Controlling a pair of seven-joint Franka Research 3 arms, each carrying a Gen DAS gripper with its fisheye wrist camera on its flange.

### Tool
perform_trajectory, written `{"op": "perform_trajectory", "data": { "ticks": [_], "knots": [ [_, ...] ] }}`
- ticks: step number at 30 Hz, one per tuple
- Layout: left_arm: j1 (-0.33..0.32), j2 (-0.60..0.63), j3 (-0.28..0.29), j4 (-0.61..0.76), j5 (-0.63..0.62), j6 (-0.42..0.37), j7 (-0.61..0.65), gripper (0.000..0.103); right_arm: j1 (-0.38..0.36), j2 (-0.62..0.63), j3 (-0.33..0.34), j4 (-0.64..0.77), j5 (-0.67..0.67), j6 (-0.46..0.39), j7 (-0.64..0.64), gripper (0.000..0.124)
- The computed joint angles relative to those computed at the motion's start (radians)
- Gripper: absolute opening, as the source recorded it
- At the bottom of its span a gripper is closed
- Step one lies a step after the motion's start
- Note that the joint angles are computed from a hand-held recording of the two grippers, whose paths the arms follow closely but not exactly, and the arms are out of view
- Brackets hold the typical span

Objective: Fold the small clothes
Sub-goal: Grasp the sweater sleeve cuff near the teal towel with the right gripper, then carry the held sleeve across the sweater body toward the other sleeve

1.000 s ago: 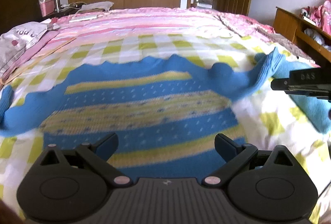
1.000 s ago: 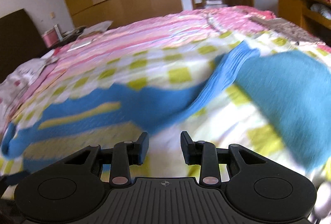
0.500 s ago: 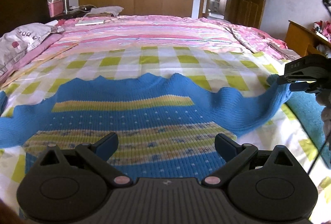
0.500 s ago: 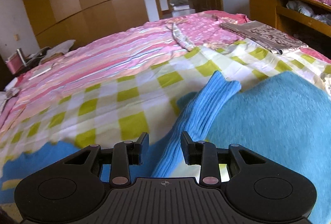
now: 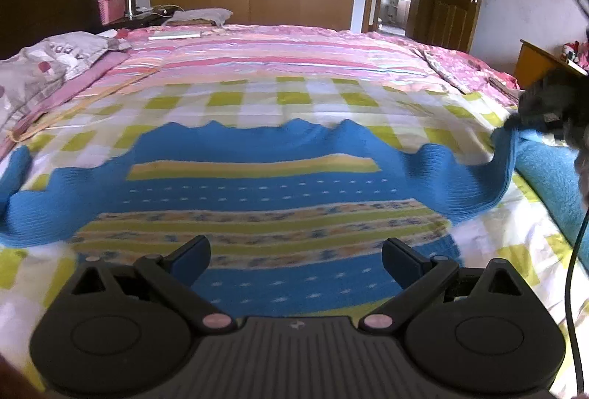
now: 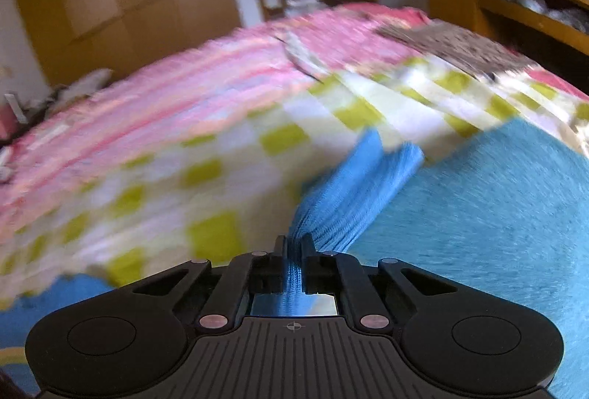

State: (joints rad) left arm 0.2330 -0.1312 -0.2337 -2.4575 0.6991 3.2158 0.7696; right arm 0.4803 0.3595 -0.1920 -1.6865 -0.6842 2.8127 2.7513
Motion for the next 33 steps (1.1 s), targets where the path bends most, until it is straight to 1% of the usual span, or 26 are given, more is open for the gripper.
{"op": "perform_trajectory", "data": {
  "ticks": [2, 4, 5, 6, 7, 8, 10, 12, 13, 14, 15, 16, 17, 18, 19, 20, 22, 23, 26, 27, 28, 30, 31, 33],
  "knots": [
    [0.0, -0.031, 0.026, -0.037, -0.005, 0.013, 0.021, 0.103, 0.012, -0.009, 0.017, -0.002, -0.014, 0.076, -0.022, 0.006],
    [-0.021, -0.067, 0.073, -0.083, -0.036, 0.026, 0.066, 0.103, 0.016, 0.003, 0.054, 0.011, 0.019, 0.156, -0.099, 0.006],
    [-0.021, -0.083, 0.086, -0.103, -0.047, 0.032, 0.084, 0.103, 0.014, 0.01, 0.086, 0.018, 0.047, 0.195, -0.161, 0.006],
    [-0.003, -0.101, 0.083, -0.125, -0.051, 0.039, 0.097, 0.103, 0.01, 0.022, 0.126, 0.027, 0.075, 0.228, -0.232, 0.006],
    [0.037, -0.121, 0.062, -0.15, -0.05, 0.048, 0.104, 0.103, 0.006, 0.036, 0.162, 0.038, 0.1, 0.247, -0.295, 0.006],
    [0.069, -0.137, 0.046, -0.171, -0.053, 0.057, 0.115, 0.103, -0.009, 0.059, 0.222, 0.052, 0.127, 0.262, -0.38, 0.006],
    [0.141, -0.166, 0.008, -0.215, -0.063, 0.077, 0.137, 0.103, -0.039, 0.11, 0.334, 0.084, 0.168, 0.251, -0.54, 0.007],
    [0.169, -0.183, 0.008, -0.251, -0.078, 0.094, 0.164, 0.103, -0.077, 0.167, 0.451, 0.124, 0.22, 0.177, -0.701, 0.007],
    [0.177, -0.186, 0.017, -0.267, -0.086, 0.107, 0.18, 0.103, -0.077, 0.195, 0.485, 0.147, 0.238, 0.121, -0.769, 0.007],
    [0.18, -0.186, 0.027, -0.281, -0.096, 0.117, 0.192, 0.103, -0.058, 0.212, 0.485, 0.159, 0.241, 0.086, -0.797, 0.008],
    [0.18, -0.184, 0.037, -0.291, -0.107, 0.125, 0.202, 0.103, -0.034, 0.222, 0.472, 0.167, 0.241, 0.062, -0.814, 0.009],
    [0.159, -0.176, 0.069, -0.298, -0.113, 0.133, 0.211, 0.103, -0.006, 0.227, 0.449, 0.172, 0.232, 0.04, -0.826, 0.01],
    [0.114, -0.17, 0.125, -0.302, -0.11, 0.139, 0.219, 0.103, 0.028, 0.226, 0.418, 0.172, 0.21, 0.026, -0.834, 0.012],
    [0.05, -0.157, 0.203, -0.3, -0.096, 0.145, 0.224, 0.103, 0.063, 0.223, 0.384, 0.169, 0.189, 0.026, -0.832, 0.012],
    [0.002, -0.146, 0.259, -0.296, -0.087, 0.152, 0.232, 0.103, 0.09, 0.217, 0.356, 0.166, 0.174, 0.024, -0.838, 0.012],
    [-0.018, -0.138, 0.288, -0.294, -0.085, 0.164, 0.246, 0.103, 0.101, 0.211, 0.343, 0.161, 0.178, 0.019, -0.852, 0.012],
    [0.003, -0.132, 0.275, -0.302, -0.115, 0.194, 0.287, 0.103, 0.12, 0.204, 0.321, 0.164, 0.206, 0.006, -0.865, 0.012],
    [-0.002, -0.132, 0.283, -0.305, -0.124, 0.202, 0.3, 0.103, 0.122, 0.2, 0.315, 0.163, 0.23, 0.006, -0.87, 0.012],
    [-0.092, -0.131, 0.4, -0.303, -0.104, 0.208, 0.297, 0.103, 0.106, 0.205, 0.325, 0.18, 0.349, 0.006, -0.877, 0.013],
    [-0.115, -0.129, 0.43, -0.301, -0.097, 0.211, 0.295, 0.103, 0.105, 0.213, 0.326, 0.196, 0.389, 0.004, -0.869, 0.014],
    [-0.116, -0.129, 0.432, -0.301, -0.103, 0.214, 0.3, 0.103, 0.109, 0.225, 0.32, 0.217, 0.423, -0.001, -0.856, 0.018],
    [-0.077, -0.127, 0.389, -0.306, -0.14, 0.228, 0.331, 0.103, 0.125, 0.247, 0.296, 0.259, 0.478, -0.011, -0.823, 0.026],
    [-0.068, -0.125, 0.378, -0.308, -0.153, 0.232, 0.342, 0.103, 0.134, 0.261, 0.284, 0.281, 0.503, -0.013, -0.808, 0.027],
    [-0.083, -0.122, 0.396, -0.305, -0.151, 0.233, 0.34, 0.103, 0.177, 0.297, 0.23, 0.347, 0.519, -0.049, -0.769, 0.027]
  ]
}}
